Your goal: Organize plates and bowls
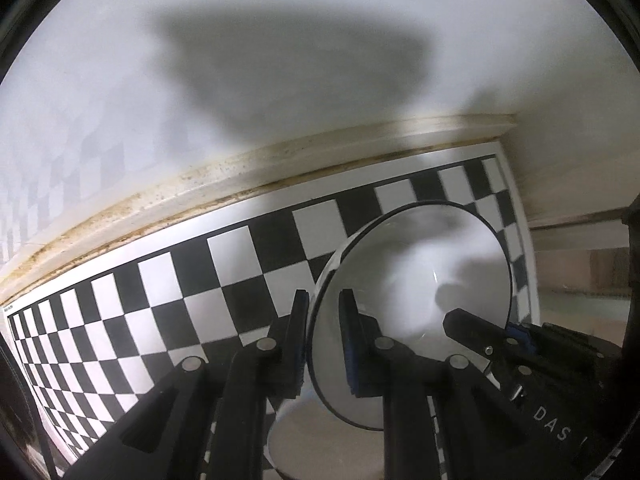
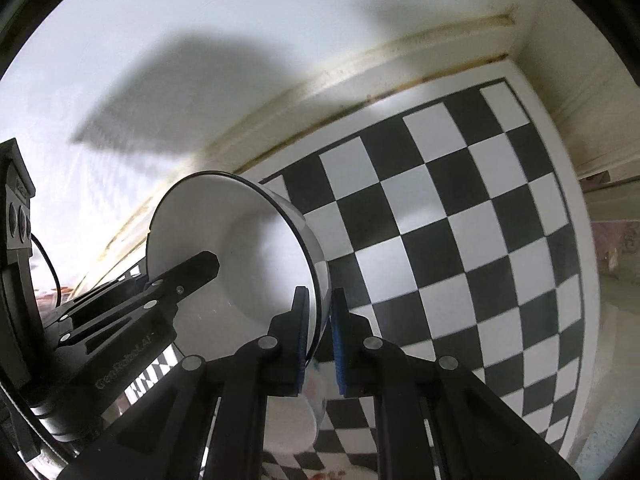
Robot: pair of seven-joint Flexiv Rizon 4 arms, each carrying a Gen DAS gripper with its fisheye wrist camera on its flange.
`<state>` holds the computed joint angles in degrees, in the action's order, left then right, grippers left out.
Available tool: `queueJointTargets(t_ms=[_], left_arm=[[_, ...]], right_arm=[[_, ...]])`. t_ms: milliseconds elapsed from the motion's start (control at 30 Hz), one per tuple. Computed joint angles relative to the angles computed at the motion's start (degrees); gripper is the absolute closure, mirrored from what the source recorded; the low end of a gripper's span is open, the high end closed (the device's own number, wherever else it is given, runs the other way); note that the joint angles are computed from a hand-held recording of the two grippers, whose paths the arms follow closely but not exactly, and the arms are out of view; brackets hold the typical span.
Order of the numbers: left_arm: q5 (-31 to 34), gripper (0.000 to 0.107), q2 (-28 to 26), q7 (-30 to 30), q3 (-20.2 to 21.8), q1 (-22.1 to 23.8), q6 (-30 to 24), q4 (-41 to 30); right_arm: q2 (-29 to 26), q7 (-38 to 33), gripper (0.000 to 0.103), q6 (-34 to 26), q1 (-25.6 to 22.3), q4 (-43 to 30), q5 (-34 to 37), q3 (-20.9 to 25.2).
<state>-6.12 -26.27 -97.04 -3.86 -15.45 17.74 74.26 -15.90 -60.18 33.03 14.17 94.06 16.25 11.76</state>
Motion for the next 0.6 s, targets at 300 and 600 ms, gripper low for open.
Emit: queueJointTargets(t_ms=[300, 600], left_arm=[[-0.61, 0.094, 8.86, 1.91, -0.44, -0.55, 2.81, 6.66], [-3.25, 0.094, 20.71, 4.06, -0.79, -0.33, 4.56, 18.05]], right_arm=[[9.42, 3.06, 0.091, 2.33, 2.38, 6.86, -1.67, 1.35], [21.31, 4.06, 0.091, 1.41, 3.94, 15.24, 0.46, 1.56]])
